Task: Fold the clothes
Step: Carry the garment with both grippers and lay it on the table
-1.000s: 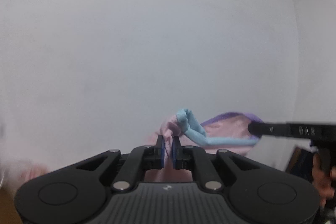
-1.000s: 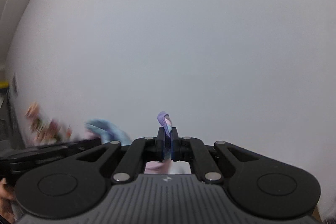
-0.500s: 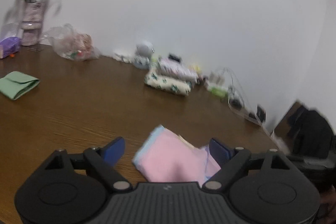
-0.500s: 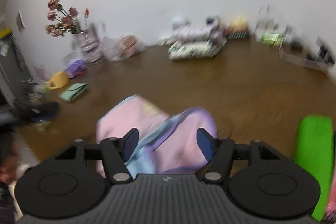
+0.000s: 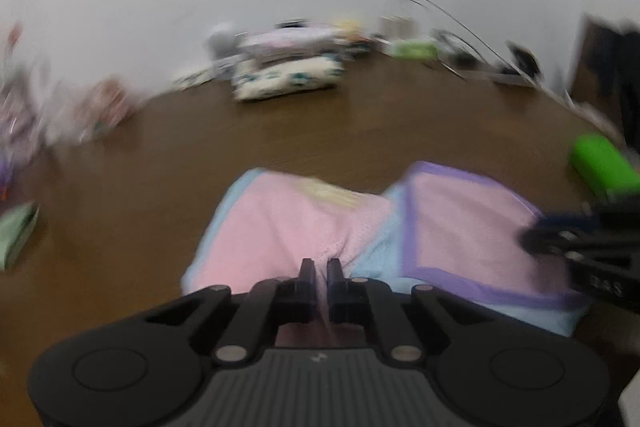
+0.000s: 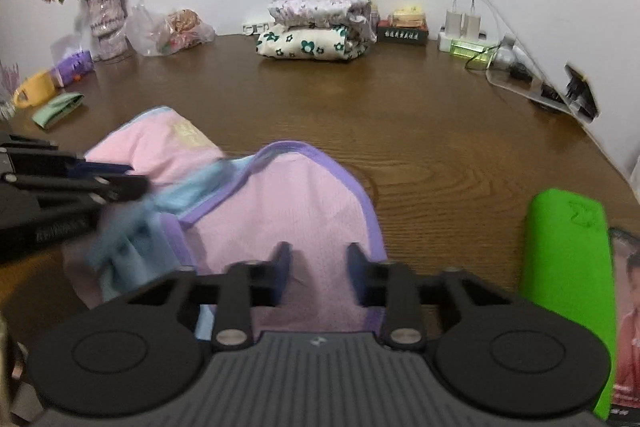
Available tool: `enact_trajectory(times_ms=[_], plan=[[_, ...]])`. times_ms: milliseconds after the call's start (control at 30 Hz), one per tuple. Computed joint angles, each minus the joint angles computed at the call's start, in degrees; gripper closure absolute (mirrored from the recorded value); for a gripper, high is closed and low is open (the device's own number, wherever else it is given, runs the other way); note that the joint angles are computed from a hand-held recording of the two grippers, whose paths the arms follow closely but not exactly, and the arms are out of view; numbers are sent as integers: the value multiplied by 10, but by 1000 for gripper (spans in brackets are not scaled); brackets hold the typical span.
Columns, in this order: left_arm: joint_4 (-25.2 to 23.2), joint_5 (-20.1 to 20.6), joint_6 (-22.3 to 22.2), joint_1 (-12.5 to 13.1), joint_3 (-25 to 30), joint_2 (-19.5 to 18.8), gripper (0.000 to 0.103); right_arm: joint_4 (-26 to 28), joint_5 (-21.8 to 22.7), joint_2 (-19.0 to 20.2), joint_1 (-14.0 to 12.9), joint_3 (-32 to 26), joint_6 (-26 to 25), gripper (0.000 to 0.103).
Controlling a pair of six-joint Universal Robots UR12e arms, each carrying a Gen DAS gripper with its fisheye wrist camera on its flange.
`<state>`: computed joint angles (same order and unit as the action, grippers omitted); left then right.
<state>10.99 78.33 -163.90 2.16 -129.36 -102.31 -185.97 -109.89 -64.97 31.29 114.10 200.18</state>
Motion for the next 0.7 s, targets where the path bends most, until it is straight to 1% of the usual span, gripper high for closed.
enact_trajectory(times_ms=[33, 67, 100, 133, 167, 200, 233, 267, 300, 333, 367, 400, 433, 467, 500, 533, 567, 600, 633, 700], plan=[[26, 17, -52, 9, -1, -3, 98, -1, 1, 0, 0, 0, 2, 98], [68, 51, -112, 17, -3, -12, 94, -2, 2, 0, 0, 0, 3, 98], [103, 101, -172, 21, 0, -21, 94, 0, 11, -1, 0, 1, 6, 98], [123, 153, -221, 24, 2, -27, 93, 2, 31, -5, -2, 2, 6, 98], [126, 181, -246, 29, 2, -25, 88, 1, 52, -7, -4, 3, 5, 98], [129, 200, -266, 36, 0, -23, 87, 3, 69, -8, -4, 3, -3, 97], [131, 220, -287, 44, -1, -20, 86, 6, 85, -10, -4, 2, -13, 94], [132, 233, -301, 50, -3, -17, 82, 10, 111, -12, -5, 2, -28, 93], [133, 231, -295, 51, -10, -9, 79, 2, 150, -16, -12, 5, -30, 91], [132, 224, -288, 52, -17, 0, 68, -10, 193, -18, -20, 9, -28, 89], [124, 192, -275, 54, -27, 14, 53, -22, 235, -20, -28, 12, -25, 89], [115, 143, -257, 59, -35, 27, 48, -42, 260, -21, -35, 14, -17, 84], [100, 91, -237, 64, -43, 40, 43, -53, 260, -21, -38, 13, -13, 77], [69, 32, -212, 68, -48, 53, 40, -60, 236, -21, -38, 7, -20, 74], [24, -22, -182, 70, -48, 64, 40, -55, 206, -19, -36, -2, -37, 68], [-22, -70, -149, 71, -46, 72, 40, -48, 175, -17, -34, -11, -55, 59], [-62, -109, -117, 67, -42, 74, 41, -31, 163, -14, -36, -23, -78, 50], [-93, -134, -90, 61, -36, 72, 41, -12, 154, -10, -38, -35, -102, 32], [-99, -134, -78, 51, -32, 67, 41, 10, 156, -7, -44, -47, -121, 26], [-103, -128, -58, 29, -24, 56, 41, 58, 151, 0, -50, -69, -152, 25]])
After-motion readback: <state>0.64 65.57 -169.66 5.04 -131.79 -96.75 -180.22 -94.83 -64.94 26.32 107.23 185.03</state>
